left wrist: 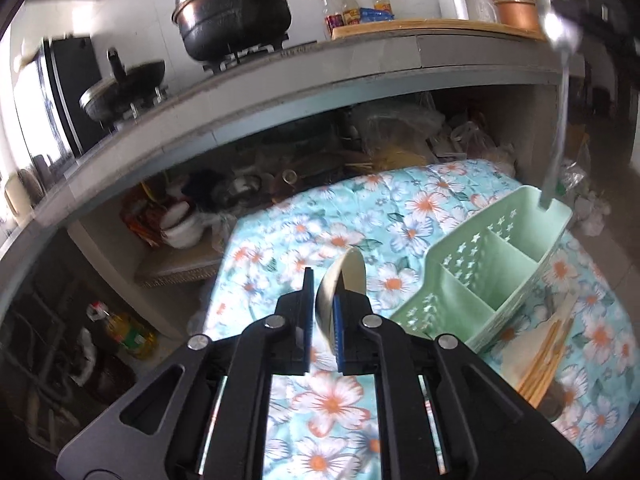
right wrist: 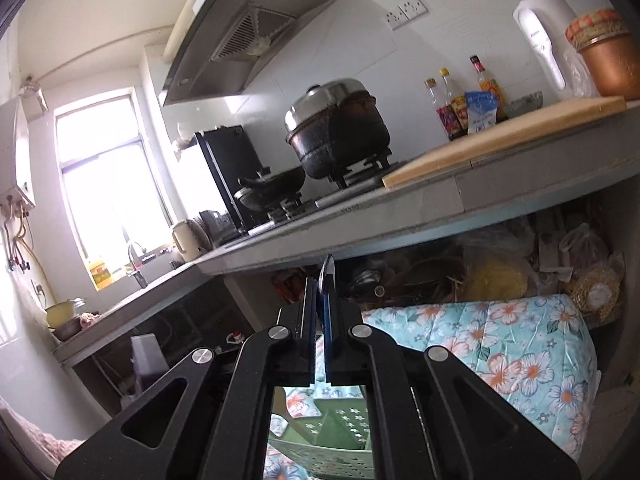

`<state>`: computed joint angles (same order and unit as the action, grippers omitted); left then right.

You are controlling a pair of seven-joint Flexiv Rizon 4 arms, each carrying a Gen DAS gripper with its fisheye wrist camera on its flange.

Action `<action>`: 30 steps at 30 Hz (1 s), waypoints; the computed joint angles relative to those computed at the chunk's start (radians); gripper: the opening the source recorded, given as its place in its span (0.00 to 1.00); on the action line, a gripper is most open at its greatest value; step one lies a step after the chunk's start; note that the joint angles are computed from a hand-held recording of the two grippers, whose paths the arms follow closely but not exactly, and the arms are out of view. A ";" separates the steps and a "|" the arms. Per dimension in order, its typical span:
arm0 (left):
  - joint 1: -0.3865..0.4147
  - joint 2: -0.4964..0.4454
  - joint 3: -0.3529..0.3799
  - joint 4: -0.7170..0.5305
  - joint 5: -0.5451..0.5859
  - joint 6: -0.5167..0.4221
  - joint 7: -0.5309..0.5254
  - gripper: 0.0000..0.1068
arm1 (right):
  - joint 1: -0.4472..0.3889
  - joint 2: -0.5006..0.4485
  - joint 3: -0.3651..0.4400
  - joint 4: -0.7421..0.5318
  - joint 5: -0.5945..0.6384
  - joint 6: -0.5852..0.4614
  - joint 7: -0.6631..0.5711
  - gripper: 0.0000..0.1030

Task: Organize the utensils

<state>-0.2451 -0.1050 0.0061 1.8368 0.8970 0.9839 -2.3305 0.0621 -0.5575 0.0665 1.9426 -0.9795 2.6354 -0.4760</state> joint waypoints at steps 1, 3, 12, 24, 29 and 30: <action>0.010 0.000 0.004 0.011 -0.025 0.028 0.000 0.18 | 0.003 -0.013 -0.003 -0.008 -0.010 -0.008 0.004 0.03; 0.025 0.006 0.014 0.036 -0.057 0.093 -0.021 0.48 | 0.014 -0.035 -0.009 -0.017 -0.023 -0.038 -0.002 0.03; 0.083 0.070 0.036 0.170 -0.110 0.311 -0.123 0.66 | 0.023 -0.077 -0.016 -0.019 -0.140 -0.177 -0.042 0.04; 0.119 0.048 0.025 0.329 -0.287 0.446 0.036 0.70 | -0.076 -0.134 -0.028 -0.101 -0.313 -0.142 0.230 0.35; 0.063 -0.017 0.046 0.254 -0.201 0.374 0.022 0.70 | -0.017 -0.194 -0.145 -0.241 -0.529 -0.114 0.487 0.35; 0.051 -0.030 0.051 0.238 -0.187 0.356 0.020 0.70 | -0.001 -0.202 -0.170 -0.260 -0.554 -0.113 0.529 0.35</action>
<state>-0.1943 -0.1352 0.0571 2.0748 0.7097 1.3400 -2.3105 0.0611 -0.7599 -0.1040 1.6823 -1.5338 2.5228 0.0532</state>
